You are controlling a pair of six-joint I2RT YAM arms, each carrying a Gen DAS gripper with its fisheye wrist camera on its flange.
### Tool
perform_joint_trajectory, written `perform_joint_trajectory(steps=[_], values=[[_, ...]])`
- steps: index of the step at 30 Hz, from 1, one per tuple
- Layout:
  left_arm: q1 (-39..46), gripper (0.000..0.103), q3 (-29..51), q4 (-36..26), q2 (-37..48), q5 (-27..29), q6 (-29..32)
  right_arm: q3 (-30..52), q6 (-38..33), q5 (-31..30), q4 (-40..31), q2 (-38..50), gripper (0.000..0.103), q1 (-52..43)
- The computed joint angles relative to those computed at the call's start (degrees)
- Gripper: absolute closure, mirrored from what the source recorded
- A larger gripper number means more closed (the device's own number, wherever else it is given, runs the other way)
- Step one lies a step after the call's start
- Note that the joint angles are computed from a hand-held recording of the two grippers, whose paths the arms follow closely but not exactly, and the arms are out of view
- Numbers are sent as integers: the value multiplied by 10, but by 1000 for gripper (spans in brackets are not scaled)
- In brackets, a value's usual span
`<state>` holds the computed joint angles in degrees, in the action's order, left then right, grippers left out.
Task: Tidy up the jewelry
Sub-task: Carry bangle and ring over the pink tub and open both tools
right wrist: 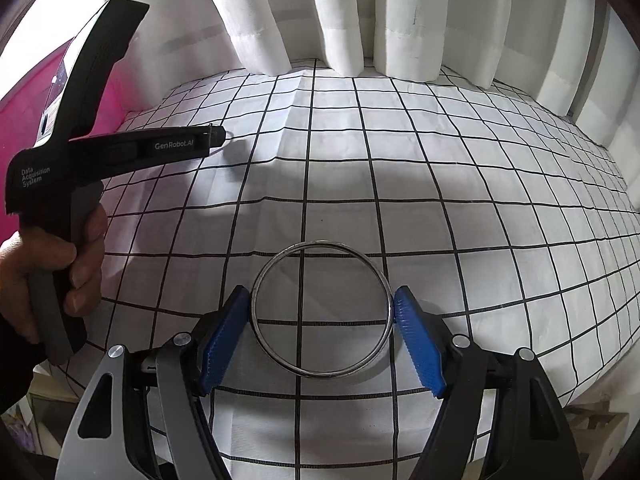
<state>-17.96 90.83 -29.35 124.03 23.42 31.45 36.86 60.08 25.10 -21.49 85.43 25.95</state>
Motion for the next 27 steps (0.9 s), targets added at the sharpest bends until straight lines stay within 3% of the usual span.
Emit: perform_joint_trajectory(steps=[15, 27], values=[[15, 52, 22, -53, -46, 28, -25, 16, -48, 9, -33, -49, 32, -26], [32, 52, 52, -79, -80, 31, -69, 66, -168, 0, -76, -106, 32, -82]])
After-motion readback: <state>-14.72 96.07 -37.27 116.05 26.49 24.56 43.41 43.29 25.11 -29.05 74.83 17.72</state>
